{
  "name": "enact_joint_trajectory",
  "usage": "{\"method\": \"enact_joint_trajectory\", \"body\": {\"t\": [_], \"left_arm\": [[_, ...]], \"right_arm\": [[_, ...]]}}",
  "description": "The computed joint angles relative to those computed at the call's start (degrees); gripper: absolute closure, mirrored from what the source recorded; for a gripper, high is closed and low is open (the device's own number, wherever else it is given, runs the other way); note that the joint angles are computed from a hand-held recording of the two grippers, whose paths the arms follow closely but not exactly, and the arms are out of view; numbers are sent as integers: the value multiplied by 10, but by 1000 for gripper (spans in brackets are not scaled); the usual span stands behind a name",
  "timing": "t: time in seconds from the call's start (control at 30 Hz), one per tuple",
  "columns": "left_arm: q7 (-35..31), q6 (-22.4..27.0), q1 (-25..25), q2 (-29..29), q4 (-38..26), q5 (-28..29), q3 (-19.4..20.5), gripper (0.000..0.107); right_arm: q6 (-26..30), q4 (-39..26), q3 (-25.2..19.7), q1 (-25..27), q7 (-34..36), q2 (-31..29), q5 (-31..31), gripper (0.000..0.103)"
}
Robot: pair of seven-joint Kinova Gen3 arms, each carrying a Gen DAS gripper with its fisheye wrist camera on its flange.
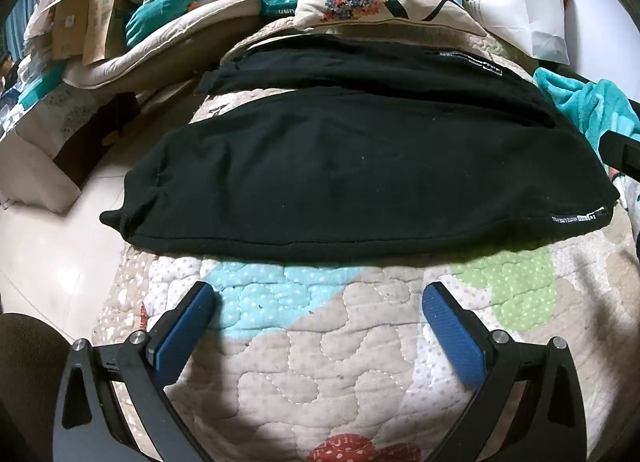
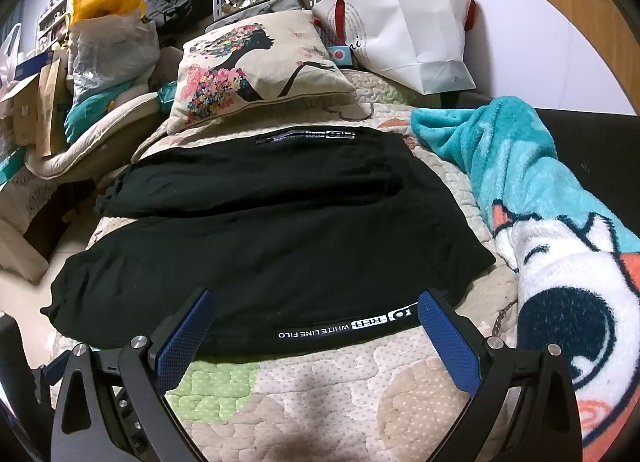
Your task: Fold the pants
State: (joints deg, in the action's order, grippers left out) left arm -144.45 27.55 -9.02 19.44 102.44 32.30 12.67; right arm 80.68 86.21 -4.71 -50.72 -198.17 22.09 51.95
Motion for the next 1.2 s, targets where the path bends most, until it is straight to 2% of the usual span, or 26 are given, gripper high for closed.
{"method": "enact_joint_trajectory", "body": {"t": [0.1,0.17,0.27,0.43,0.47,0.53,0.57,0.63,0.7,0.77,0.83,0.9,1.0,1.07,1.13,1.2], "left_arm": [[27,36,52,4,-27,-20,-58,4],[45,83,57,15,-60,-33,-70,4],[24,153,-6,28,-102,12,-24,12],[26,269,-139,33,-208,128,83,12],[29,292,-164,40,-235,142,109,9],[45,339,-188,52,-288,165,137,6],[49,362,-190,56,-314,180,138,6],[42,409,-171,66,-367,209,110,6],[3,447,-157,62,-402,250,70,6],[-44,452,-165,51,-417,271,68,5],[-63,468,-158,55,-458,262,63,4],[-46,468,-119,55,-496,231,19,4],[11,414,-57,44,-503,166,-45,4],[30,404,-50,63,-515,147,-40,4],[72,430,-51,103,-561,119,-29,4],[119,464,-47,149,-614,98,-22,8]], "right_arm": [[-3,2,-1,0,1,-2,2,0],[-3,4,-1,-2,-1,-3,4,0],[-6,10,-1,-4,-15,-10,15,0],[32,9,-5,-21,-28,-11,47,0],[35,8,-6,-21,-27,-10,47,0],[28,10,-9,-14,-29,-12,40,0],[22,13,-9,-10,-32,-15,37,0],[18,20,-10,-8,-42,-20,36,0],[24,22,-12,-9,-46,-21,39,0],[30,24,-13,-11,-48,-23,44,0],[28,29,-16,-10,-53,-28,47,0],[20,34,-18,-5,-58,-35,47,0],[7,40,-20,9,-56,-58,52,0],[-15,48,-27,27,-46,-81,56,0],[-35,52,-19,39,-17,-104,54,0],[-80,58,-30,85,25,-133,39,0]]}}
